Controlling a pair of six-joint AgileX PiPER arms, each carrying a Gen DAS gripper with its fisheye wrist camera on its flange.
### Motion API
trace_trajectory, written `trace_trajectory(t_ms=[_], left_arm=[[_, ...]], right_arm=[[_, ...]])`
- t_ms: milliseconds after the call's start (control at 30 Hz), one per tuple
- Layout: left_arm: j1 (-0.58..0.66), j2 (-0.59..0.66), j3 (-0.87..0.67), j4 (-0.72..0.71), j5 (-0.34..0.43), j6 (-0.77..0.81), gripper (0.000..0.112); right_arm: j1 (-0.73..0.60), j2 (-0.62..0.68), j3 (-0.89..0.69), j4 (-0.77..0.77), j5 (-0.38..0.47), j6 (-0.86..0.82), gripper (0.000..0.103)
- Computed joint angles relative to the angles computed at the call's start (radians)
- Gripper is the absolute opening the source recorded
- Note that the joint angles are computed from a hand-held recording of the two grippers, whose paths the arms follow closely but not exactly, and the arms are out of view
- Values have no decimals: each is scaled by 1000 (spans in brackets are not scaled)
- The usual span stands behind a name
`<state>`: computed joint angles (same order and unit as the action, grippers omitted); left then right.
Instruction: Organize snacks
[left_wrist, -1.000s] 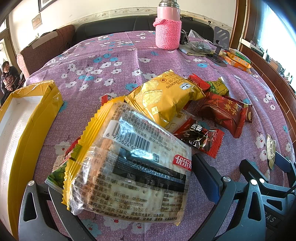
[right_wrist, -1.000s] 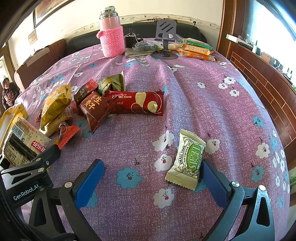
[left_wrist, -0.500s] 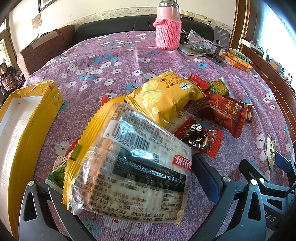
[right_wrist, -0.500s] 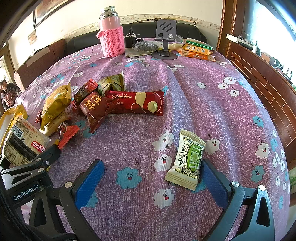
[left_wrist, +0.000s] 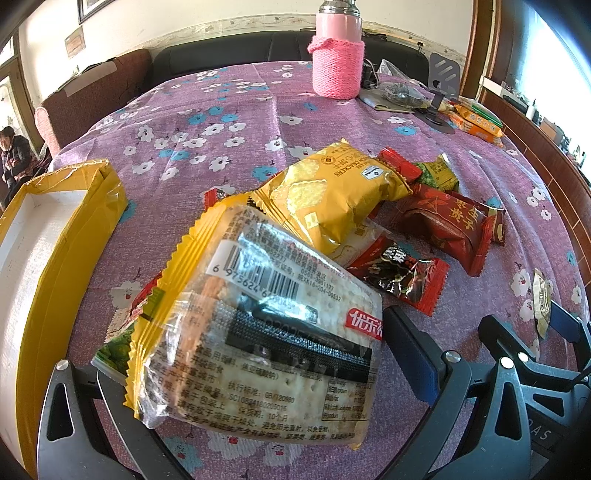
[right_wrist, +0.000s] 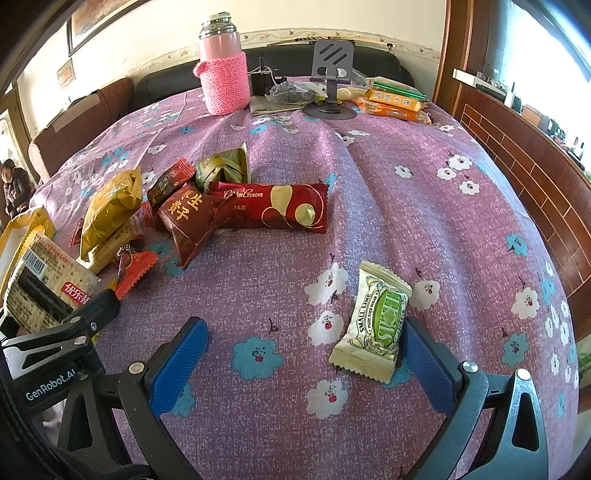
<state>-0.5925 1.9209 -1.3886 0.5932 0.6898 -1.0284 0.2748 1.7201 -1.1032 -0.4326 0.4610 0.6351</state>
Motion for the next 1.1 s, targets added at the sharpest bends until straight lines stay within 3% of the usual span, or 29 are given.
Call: trace_trajectory(t_ms=[200,400,600,700,767,833,933,1100], left_arm=[[4,-1,-2,-17,-1,27,103],[24,1,-28,-114,21,157,103],[29,-69,72,-176,-43,254,103],[52,-145,162,-299,-118,336,103],[84,-214,229,-441,-167,450,103],[94,-314,309,-457,-211,469,103],[94,-505,421,-356,-254,397,103],[149,-884,603,-71,-305,184,103]], right_arm=[[2,-5,8,-5,-3,9,103],[0,-10,12,-1,-3,3,103],[3,5,-7,-7,4,8,103],[-1,2,-5,7,1,-8,103],[-8,-3,-3,55,-2,-71,103],[-17,-13,6,106,-9,-127,103],[-19,-43,26,158,15,-155,103],[38,-38,-10,90,147,-26,103]])
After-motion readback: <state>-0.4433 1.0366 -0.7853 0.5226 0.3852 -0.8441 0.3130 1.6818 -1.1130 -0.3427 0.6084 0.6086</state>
